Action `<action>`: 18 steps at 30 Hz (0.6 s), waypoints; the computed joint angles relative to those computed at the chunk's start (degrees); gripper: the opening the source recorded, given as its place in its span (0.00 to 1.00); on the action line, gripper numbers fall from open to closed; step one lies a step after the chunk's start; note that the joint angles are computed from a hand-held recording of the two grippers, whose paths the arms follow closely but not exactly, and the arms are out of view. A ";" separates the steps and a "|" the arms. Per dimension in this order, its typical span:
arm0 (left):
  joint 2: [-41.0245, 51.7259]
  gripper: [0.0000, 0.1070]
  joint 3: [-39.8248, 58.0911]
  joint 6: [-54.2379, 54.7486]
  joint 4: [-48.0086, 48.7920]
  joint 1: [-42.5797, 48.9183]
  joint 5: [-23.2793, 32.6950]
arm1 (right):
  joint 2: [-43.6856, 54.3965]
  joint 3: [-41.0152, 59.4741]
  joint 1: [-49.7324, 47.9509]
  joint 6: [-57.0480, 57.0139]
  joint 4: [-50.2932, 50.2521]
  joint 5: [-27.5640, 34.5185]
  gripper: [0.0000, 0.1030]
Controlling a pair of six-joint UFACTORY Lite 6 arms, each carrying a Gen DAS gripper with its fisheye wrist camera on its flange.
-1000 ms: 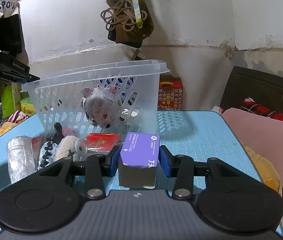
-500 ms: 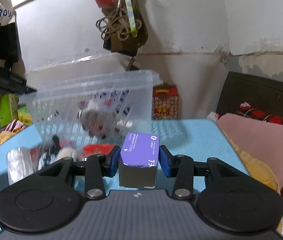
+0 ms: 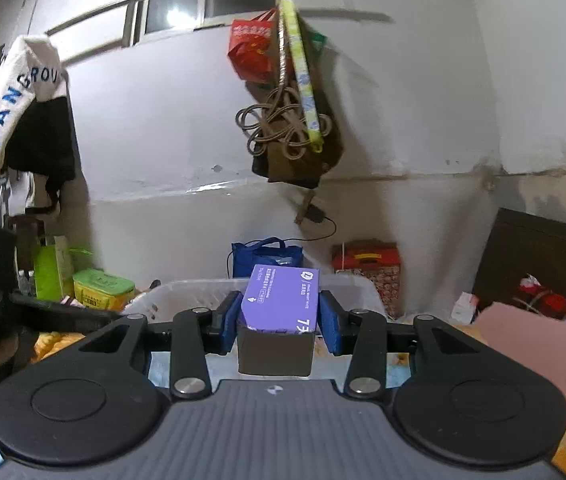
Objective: Organize objects
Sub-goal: 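Carry the purple box into the basket and release it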
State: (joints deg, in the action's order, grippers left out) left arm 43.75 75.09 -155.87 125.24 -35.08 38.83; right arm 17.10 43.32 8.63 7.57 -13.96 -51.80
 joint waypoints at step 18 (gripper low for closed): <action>2.30 0.27 0.26 -9.42 8.85 3.10 -3.02 | 17.85 23.65 4.67 -5.97 8.56 14.11 0.43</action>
